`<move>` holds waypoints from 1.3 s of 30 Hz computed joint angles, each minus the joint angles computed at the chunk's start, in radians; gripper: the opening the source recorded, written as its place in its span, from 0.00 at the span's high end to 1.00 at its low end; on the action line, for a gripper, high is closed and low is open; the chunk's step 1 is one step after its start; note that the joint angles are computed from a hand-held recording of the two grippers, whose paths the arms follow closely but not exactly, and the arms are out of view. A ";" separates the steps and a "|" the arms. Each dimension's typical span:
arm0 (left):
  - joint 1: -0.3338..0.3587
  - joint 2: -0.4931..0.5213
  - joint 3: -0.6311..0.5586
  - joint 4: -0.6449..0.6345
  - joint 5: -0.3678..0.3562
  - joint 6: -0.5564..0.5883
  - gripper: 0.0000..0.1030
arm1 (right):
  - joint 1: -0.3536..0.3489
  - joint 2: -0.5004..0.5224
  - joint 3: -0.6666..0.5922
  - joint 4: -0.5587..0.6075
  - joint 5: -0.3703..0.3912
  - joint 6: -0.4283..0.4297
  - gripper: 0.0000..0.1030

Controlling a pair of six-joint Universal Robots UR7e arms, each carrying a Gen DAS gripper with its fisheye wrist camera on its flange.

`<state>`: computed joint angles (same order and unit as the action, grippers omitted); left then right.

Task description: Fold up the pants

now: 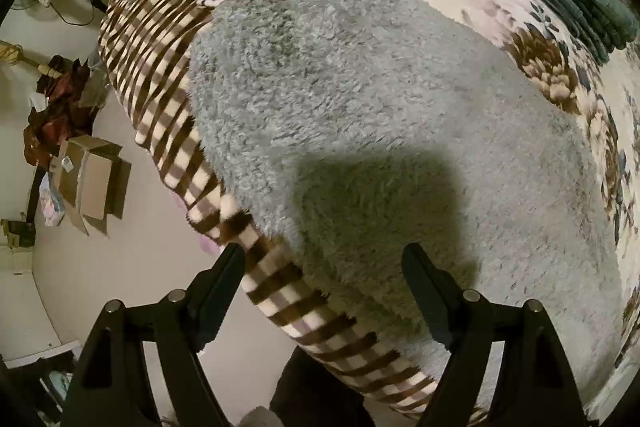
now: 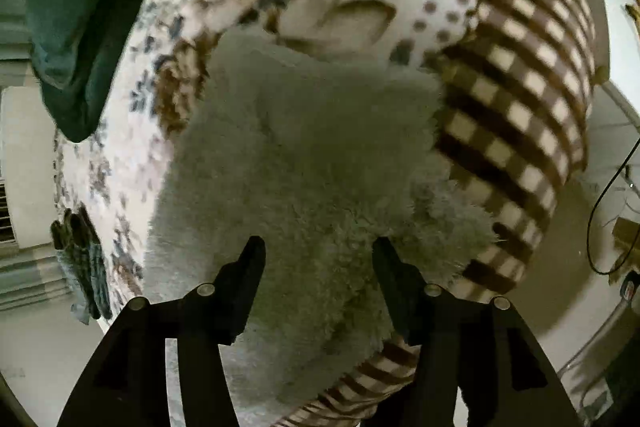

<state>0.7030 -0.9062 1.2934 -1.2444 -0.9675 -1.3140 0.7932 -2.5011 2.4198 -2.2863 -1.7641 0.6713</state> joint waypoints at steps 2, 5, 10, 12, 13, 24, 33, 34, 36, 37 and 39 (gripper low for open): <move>0.001 0.003 -0.008 0.005 0.006 -0.007 0.23 | -0.023 0.017 0.027 -0.039 0.032 0.014 0.62; -0.002 -0.002 -0.015 0.013 0.017 -0.020 0.23 | 0.074 0.036 0.020 -0.056 -0.094 0.077 0.95; -0.004 -0.030 -0.004 0.015 0.011 -0.017 0.23 | 0.321 0.061 -0.046 0.073 -0.352 0.161 0.95; 0.000 -0.044 0.004 0.011 0.012 -0.012 0.23 | 0.252 0.064 -0.056 0.130 -0.267 0.071 0.87; 0.002 -0.049 0.007 0.009 0.012 -0.011 0.23 | 0.240 0.082 -0.067 0.182 -0.250 0.056 0.80; 0.075 -0.114 0.023 -0.063 0.109 -0.018 0.23 | 0.536 0.315 0.034 -0.061 -0.177 0.305 0.52; 0.181 -0.129 0.071 -0.312 0.081 0.095 0.96 | 0.628 0.557 0.097 -0.329 -0.309 0.466 0.93; 0.173 -0.136 0.079 -0.321 0.097 0.117 0.96 | 0.658 0.565 0.085 -0.301 -0.343 0.487 0.94; 0.154 -0.150 0.078 -0.309 0.115 0.155 0.96 | 0.723 0.573 0.050 -0.225 -0.405 0.522 0.95; 0.148 -0.159 0.080 -0.309 0.117 0.165 0.96 | 0.770 0.576 0.028 -0.169 -0.443 0.550 0.95; 0.139 -0.183 0.081 -0.294 0.113 0.170 0.96 | 0.842 0.582 -0.019 -0.051 -0.498 0.616 0.96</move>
